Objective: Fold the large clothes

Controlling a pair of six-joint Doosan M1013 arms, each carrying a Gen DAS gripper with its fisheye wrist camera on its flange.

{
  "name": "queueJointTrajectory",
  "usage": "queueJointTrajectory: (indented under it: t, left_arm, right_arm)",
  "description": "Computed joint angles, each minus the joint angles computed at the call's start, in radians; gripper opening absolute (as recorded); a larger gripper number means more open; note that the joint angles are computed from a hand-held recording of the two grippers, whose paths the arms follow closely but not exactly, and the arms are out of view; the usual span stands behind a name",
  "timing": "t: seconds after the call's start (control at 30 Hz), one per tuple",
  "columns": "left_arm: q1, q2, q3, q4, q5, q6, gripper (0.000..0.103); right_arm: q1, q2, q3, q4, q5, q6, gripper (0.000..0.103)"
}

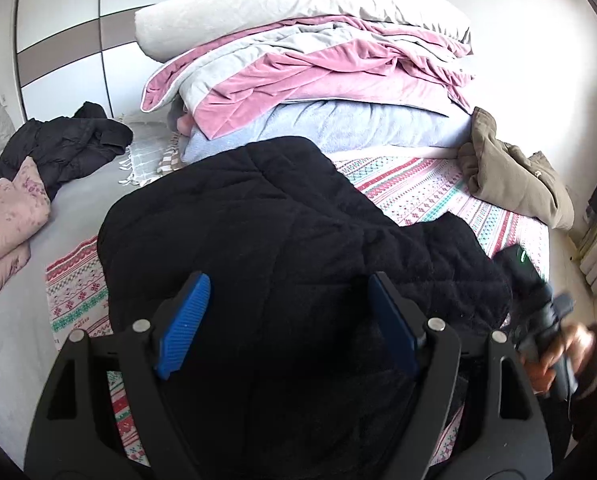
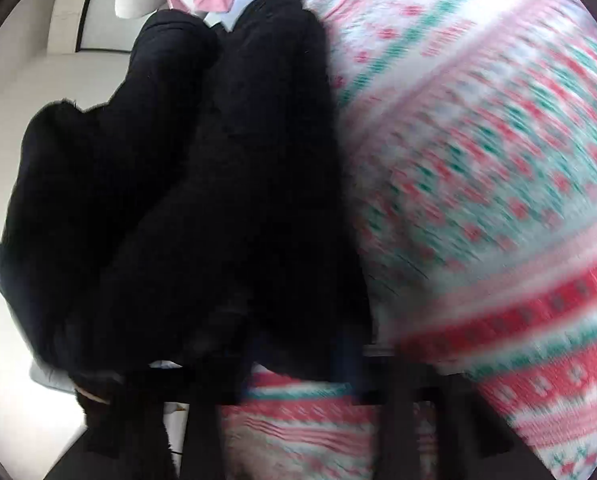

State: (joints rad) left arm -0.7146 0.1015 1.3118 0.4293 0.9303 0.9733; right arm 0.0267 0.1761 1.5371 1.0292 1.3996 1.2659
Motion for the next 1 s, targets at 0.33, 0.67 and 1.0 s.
queueJointTrajectory:
  t: [0.33,0.67,1.0]
  left_arm:
    - [-0.073,-0.031,0.140,0.097,-0.145,-0.025,0.081]
    - [-0.076,-0.044,0.147,0.170,-0.150,-0.126,0.083]
    - [-0.048,-0.051,0.117,0.126,-0.114,-0.136,0.090]
  right_arm:
    - [-0.047,-0.006,0.002,-0.134,0.031,0.000,0.023]
    - [-0.037,-0.017,-0.238,-0.141,-0.099,-0.040,0.081]
    - [0.116,0.249,-0.568,-0.210,0.062,0.179,0.033]
